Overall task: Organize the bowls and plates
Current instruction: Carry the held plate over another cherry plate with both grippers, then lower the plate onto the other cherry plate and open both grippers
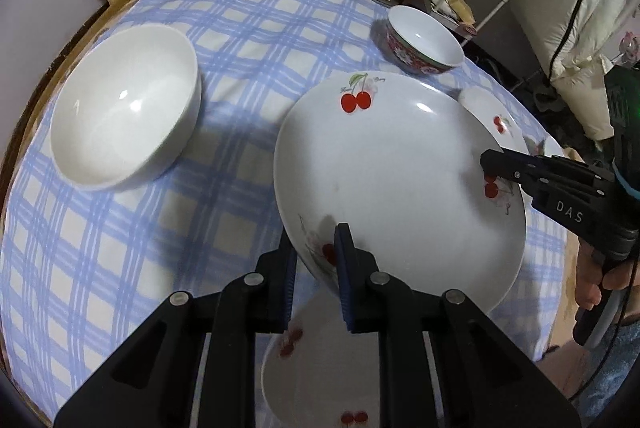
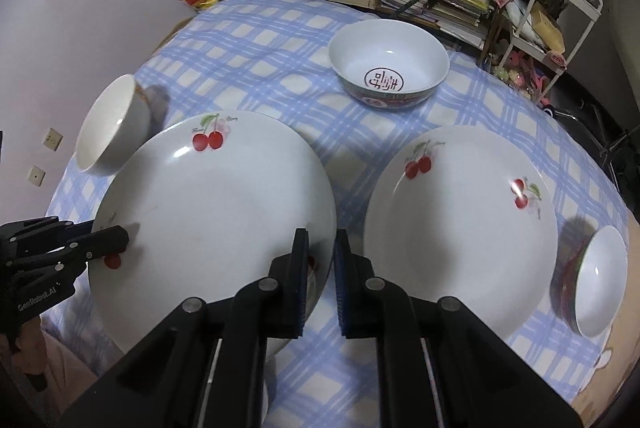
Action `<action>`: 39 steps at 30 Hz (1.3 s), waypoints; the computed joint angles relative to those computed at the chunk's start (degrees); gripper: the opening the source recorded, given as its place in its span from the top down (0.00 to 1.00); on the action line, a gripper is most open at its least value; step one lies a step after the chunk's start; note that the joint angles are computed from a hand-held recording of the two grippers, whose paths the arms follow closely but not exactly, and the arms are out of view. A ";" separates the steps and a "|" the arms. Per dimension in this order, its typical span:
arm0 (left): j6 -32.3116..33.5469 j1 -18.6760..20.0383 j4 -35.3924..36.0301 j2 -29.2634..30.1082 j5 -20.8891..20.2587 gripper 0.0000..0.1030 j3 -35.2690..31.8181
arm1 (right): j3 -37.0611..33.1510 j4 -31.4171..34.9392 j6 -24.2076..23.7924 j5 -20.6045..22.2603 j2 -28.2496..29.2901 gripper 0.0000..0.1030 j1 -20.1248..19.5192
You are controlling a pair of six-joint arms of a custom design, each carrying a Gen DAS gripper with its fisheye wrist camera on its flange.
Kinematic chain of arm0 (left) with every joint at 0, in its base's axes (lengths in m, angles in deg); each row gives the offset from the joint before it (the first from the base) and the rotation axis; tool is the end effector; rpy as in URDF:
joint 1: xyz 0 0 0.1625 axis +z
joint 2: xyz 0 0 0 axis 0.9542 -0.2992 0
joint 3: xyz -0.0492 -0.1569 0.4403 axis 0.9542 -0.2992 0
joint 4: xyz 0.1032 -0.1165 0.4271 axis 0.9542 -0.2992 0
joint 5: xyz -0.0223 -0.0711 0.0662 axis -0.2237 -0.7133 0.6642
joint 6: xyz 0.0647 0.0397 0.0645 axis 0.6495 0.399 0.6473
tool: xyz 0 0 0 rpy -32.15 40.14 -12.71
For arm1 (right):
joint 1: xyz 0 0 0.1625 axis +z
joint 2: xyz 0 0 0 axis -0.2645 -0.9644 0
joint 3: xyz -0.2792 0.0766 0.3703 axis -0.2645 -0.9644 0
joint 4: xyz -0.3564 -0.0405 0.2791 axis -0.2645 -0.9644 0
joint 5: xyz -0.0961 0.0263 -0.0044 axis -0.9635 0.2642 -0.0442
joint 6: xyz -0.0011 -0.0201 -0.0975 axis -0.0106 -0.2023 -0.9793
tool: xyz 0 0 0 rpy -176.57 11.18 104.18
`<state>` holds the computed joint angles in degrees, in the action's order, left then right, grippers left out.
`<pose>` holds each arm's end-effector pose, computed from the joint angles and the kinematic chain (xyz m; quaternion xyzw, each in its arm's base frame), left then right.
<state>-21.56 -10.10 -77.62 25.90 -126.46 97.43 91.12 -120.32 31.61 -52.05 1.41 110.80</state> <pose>-0.1911 -0.7415 0.0868 0.2956 0.9327 -0.0022 0.2066 0.1334 -0.6755 0.1548 -0.0496 -0.9169 0.2272 0.3244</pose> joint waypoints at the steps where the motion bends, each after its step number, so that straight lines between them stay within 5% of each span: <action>1: -0.09 -0.10 0.60 -0.90 -0.21 0.82 0.73 | 0.59 -0.29 0.18 0.00 -0.29 0.87 0.35; 19: -5.05 -1.10 1.35 -8.85 3.89 0.82 10.58 | 9.77 -5.61 6.78 2.17 -1.73 0.88 3.61; 39: -7.89 -1.18 2.92 -9.76 7.23 0.82 14.91 | 13.77 -6.35 13.65 1.47 -0.07 0.88 3.62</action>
